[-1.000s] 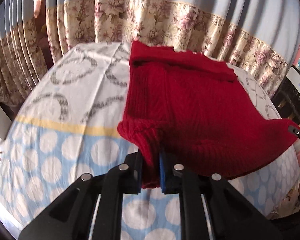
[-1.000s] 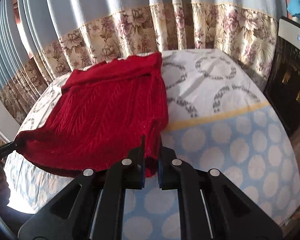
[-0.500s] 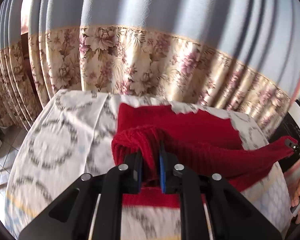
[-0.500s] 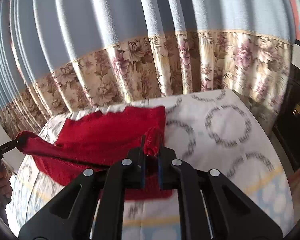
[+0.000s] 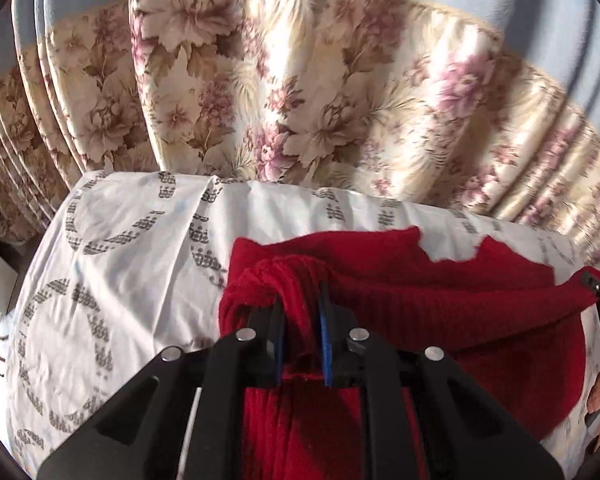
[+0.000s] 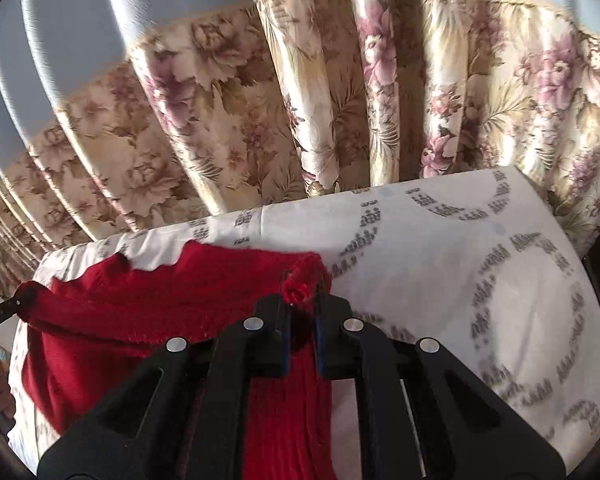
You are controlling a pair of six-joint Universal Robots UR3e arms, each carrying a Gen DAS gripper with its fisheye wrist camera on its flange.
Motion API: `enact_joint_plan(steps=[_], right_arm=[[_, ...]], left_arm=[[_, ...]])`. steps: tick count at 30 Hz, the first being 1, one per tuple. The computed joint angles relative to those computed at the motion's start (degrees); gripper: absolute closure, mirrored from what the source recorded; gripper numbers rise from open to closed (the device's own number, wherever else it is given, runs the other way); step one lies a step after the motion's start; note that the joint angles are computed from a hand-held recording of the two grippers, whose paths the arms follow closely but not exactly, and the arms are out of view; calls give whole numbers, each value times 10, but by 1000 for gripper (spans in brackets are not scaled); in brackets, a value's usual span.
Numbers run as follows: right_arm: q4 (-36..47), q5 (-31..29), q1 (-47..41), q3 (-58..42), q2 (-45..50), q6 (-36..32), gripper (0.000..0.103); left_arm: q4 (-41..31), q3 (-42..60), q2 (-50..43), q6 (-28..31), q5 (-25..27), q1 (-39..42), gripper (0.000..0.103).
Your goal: Fold small clothes
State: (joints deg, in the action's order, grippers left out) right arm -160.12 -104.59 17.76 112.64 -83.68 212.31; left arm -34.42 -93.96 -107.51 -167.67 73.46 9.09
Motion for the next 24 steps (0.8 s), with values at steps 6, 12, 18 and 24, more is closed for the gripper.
enact_joint_plan(steps=[6,12,18,24], right_arm=[[64,16,-24,-113,93,-14,94],[77,-34,-30,-143,98,-7,28],[62,-40,-40,-28,-13,-14,27],[56,-57,-3,105,-115,-19,24]], left_arm=[[3,137,-109,-50,126,-45,24],[-3,168,-114,-39,132,-33,17],[26,102,-40,-36,118,5,15],[135,-98,89,31,114,19,11]])
